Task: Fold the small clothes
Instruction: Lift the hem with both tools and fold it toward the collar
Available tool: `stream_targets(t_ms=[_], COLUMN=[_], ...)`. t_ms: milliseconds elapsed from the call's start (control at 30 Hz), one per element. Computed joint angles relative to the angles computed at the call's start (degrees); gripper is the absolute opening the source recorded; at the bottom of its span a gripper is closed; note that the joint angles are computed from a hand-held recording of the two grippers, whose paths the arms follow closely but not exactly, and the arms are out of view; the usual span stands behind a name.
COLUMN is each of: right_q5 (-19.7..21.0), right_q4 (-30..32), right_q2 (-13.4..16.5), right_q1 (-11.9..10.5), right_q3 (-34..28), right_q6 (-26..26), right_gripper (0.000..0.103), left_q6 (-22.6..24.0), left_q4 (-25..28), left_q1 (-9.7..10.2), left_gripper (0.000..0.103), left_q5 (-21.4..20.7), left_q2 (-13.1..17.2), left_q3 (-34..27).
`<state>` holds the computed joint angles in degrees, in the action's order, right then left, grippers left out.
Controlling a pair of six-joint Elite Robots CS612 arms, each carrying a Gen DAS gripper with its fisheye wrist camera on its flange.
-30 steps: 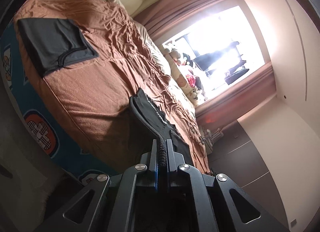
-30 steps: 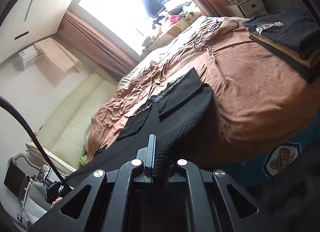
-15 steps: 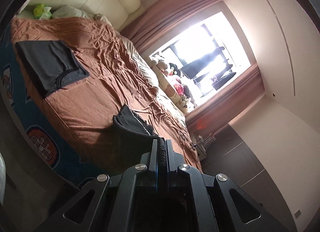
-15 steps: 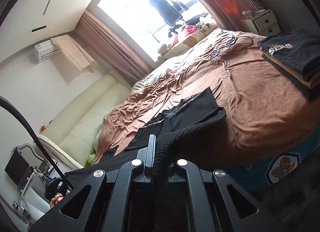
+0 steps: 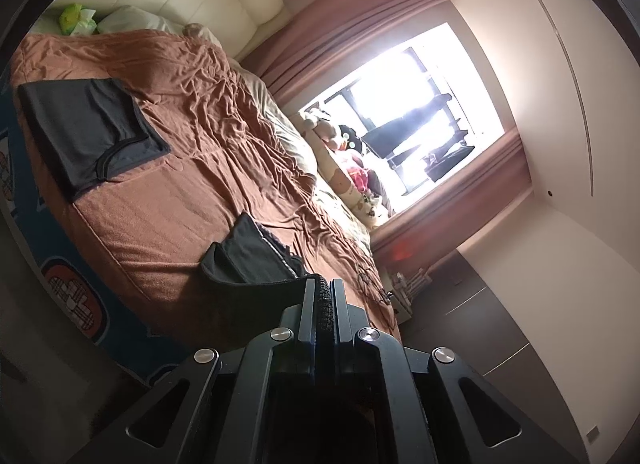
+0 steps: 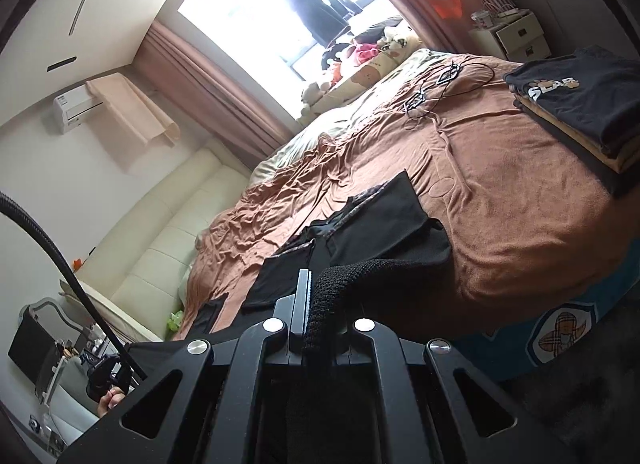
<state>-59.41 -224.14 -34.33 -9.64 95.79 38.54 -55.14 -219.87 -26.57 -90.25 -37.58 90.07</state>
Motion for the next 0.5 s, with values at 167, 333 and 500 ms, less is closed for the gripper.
stream_targets(t_ms=[167, 333, 500], right_q5=[0.63, 0.66, 0.01], right_q4=[2.77, 6.82, 11.50], right_q2=[-0.01, 0.49, 1.40], right_q1=[-0.17, -0.25, -0.13], right_q3=[-2.61, -6.02, -9.78], right_q6=[-0.07, -0.79, -1.14], right_gripper=[0.003, 0.003, 0.003], left_q6=[0.33, 0.73, 0.90], left_q4=[4.38, 9.76, 16.22], left_q1=[0.55, 1.13, 1.88], left_gripper=[0.005, 0.005, 0.005], left_q5=[-0.26, -0.20, -0.92], left_q2=[0.89, 2.05, 4.59], left_q3=[-4.07, -8.58, -15.26])
